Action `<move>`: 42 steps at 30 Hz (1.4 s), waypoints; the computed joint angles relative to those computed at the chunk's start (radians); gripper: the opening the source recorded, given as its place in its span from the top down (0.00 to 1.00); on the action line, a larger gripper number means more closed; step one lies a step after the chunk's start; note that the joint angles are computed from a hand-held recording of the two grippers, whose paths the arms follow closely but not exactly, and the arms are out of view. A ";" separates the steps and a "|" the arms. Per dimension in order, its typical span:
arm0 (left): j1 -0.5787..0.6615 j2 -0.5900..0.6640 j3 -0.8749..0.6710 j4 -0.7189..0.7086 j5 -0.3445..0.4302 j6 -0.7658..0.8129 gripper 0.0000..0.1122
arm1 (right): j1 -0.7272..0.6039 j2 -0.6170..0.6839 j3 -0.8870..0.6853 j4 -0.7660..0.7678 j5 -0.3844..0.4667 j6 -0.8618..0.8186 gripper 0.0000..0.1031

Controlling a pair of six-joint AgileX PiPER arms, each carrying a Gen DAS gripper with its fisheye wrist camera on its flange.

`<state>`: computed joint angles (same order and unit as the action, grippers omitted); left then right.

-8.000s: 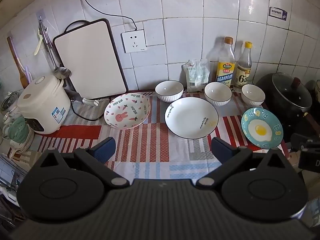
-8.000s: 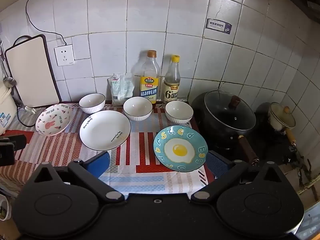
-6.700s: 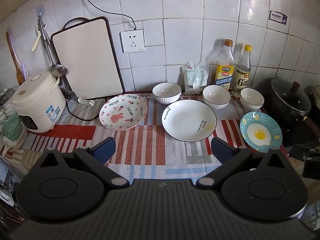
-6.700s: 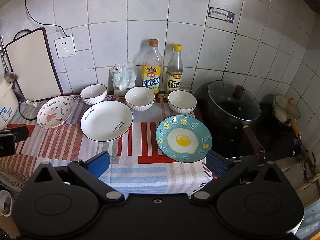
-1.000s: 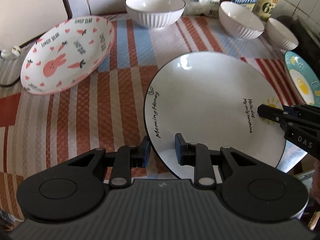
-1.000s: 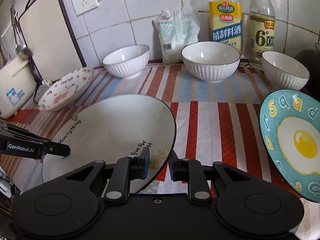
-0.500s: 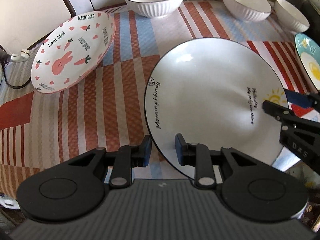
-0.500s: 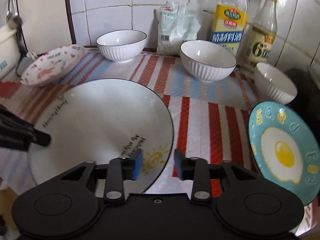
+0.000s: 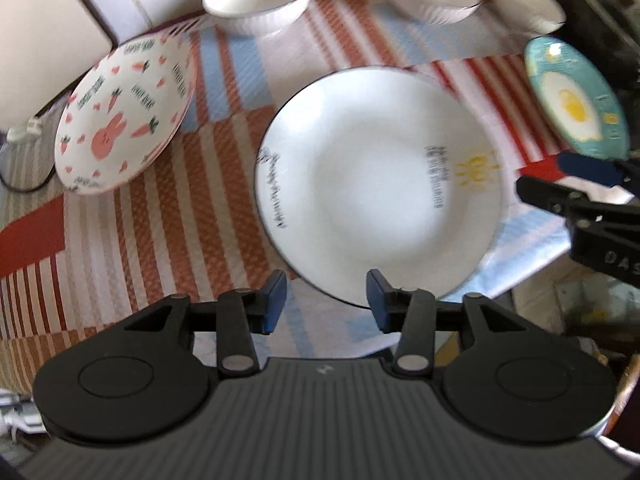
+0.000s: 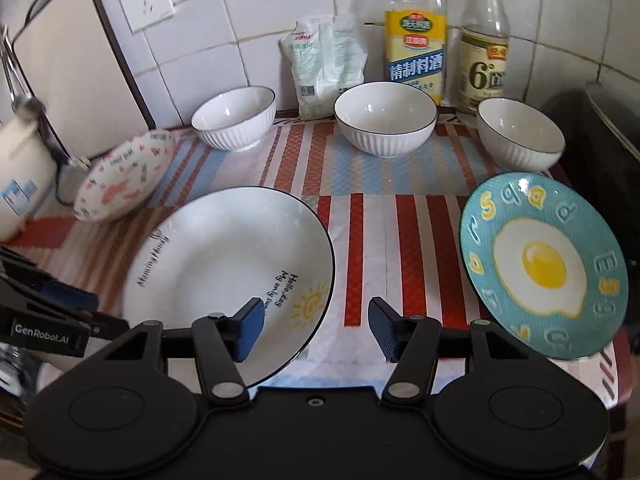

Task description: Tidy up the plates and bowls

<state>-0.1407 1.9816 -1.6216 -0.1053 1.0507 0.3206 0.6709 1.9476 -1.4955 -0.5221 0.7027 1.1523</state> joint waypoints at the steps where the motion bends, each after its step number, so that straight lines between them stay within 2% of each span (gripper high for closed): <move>1: 0.001 -0.012 -0.010 -0.015 0.018 0.014 0.58 | 0.005 -0.018 0.007 -0.003 0.015 0.012 0.39; 7: -0.031 -0.074 -0.048 -0.059 0.094 0.107 0.55 | 0.039 -0.115 0.024 -0.043 0.111 0.064 0.39; 10: -0.052 -0.095 -0.074 -0.084 0.133 0.136 0.54 | 0.067 -0.158 0.020 -0.076 0.187 0.075 0.39; 18: -0.122 -0.127 -0.112 -0.093 0.142 0.143 0.51 | 0.098 -0.288 0.097 -0.121 0.267 0.121 0.38; 23: -0.158 -0.136 -0.128 -0.095 0.125 0.113 0.52 | 0.108 -0.395 0.149 -0.142 0.286 0.135 0.37; 27: -0.192 -0.135 -0.175 -0.078 0.128 0.036 0.51 | 0.131 -0.432 0.141 -0.186 0.376 0.087 0.35; 29: -0.210 -0.130 -0.206 -0.070 0.135 0.001 0.47 | 0.152 -0.448 0.141 -0.239 0.425 0.072 0.35; 32: -0.234 -0.109 -0.259 -0.067 0.140 -0.059 0.45 | 0.129 -0.500 0.178 -0.239 0.407 0.036 0.35; 34: -0.256 -0.092 -0.276 -0.061 0.117 -0.090 0.42 | 0.103 -0.533 0.220 -0.247 0.371 0.011 0.34; 37: -0.301 -0.078 -0.267 -0.023 0.051 -0.153 0.41 | 0.057 -0.559 0.285 -0.254 0.313 -0.031 0.32; 42: -0.365 -0.066 -0.201 0.018 -0.095 -0.241 0.32 | -0.027 -0.594 0.488 -0.360 0.137 0.023 0.32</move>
<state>-0.5056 1.9151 -1.8227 -0.0868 0.9553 0.0801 0.6435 1.3540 -1.0072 -0.8824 0.8397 1.1749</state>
